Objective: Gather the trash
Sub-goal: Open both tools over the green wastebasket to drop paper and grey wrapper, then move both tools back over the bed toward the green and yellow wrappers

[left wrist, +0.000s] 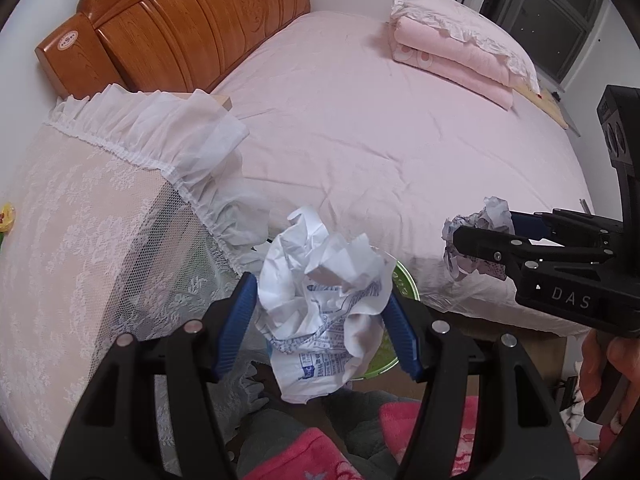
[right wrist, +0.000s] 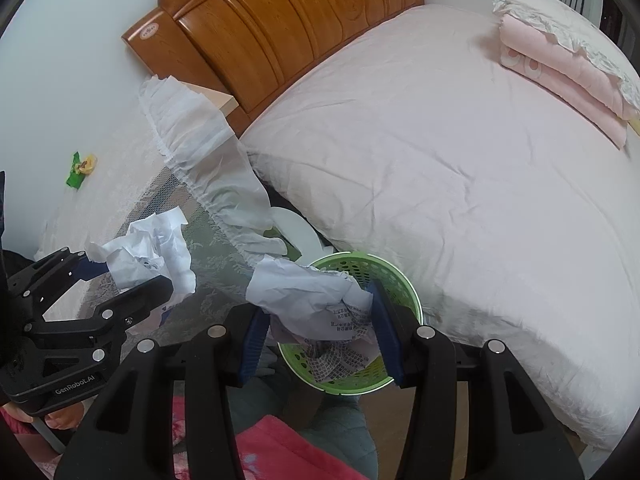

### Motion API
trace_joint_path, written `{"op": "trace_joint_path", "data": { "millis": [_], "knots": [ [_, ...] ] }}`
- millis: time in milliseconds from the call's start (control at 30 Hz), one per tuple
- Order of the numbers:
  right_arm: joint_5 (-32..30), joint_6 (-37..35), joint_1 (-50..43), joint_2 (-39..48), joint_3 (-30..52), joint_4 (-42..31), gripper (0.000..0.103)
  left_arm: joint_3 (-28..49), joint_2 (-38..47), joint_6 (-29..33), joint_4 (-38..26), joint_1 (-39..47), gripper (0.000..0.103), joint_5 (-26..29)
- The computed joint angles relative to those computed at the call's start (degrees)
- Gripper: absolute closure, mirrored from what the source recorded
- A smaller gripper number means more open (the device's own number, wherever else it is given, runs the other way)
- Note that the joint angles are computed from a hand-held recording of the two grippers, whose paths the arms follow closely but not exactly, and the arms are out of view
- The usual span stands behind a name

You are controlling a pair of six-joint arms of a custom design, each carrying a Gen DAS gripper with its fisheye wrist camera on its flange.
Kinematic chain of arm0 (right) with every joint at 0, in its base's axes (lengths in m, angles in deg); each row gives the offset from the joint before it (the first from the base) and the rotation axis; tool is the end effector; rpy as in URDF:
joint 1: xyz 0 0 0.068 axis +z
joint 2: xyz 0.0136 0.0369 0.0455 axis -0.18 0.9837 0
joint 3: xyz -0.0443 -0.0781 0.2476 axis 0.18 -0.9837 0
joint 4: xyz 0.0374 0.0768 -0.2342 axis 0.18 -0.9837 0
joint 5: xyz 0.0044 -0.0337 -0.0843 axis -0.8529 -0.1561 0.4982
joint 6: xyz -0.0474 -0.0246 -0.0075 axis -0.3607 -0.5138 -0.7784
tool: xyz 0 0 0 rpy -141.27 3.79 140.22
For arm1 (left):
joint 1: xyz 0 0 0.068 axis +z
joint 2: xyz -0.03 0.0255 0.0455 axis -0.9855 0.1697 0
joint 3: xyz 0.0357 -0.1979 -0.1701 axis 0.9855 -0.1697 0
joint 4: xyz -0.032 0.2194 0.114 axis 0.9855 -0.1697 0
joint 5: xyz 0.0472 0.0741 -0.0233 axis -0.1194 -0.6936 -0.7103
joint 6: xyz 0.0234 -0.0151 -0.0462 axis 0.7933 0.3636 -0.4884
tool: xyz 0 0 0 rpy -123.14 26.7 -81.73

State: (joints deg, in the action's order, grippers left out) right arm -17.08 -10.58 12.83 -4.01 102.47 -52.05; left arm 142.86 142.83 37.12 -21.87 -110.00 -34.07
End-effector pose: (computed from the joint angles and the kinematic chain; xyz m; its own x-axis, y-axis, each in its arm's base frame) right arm 0.1867 0.0738 0.3722 -0.8039 0.4538 -0.3844 0.4011 0.8910 0.2129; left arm 0.2757 -0.1662 0.3775 -0.6429 0.6331 -0.4312 0.7293 0.6781 -0.0917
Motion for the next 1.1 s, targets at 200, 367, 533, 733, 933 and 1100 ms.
{"op": "trace_joint_path", "data": {
  "millis": [200,367,533,733,933,1100],
  "knots": [
    [-0.66,-1.07,-0.84,-0.73,-0.99,0.76,0.053,0.44,1.13,-0.92,-0.82,-0.98,0.043,-0.18],
    [-1.41,-1.83,-1.84,-0.8,-0.93,0.54,0.053,0.89,2.13,-0.91,-1.17,-1.65,0.043,-0.08],
    [-2.29,-2.64,-3.33,-0.9,-1.6,1.03,0.053,0.62,2.52,0.57,-2.27,-2.35,0.028,0.71],
    [-3.99,-4.28,-5.45,-0.69,-2.73,2.37,0.053,-0.34,0.91,1.0,-0.87,-2.7,0.008,-1.36],
    [-6.37,-5.14,-6.33,0.47,-3.02,2.77,0.039,1.18,0.7,-0.62,0.15,-0.1,0.008,-2.74],
    [-5.1,-3.3,-4.45,3.17,-1.24,1.82,0.002,4.98,2.09,-1.42,-0.45,3.62,0.008,-3.49]
  ]
}}
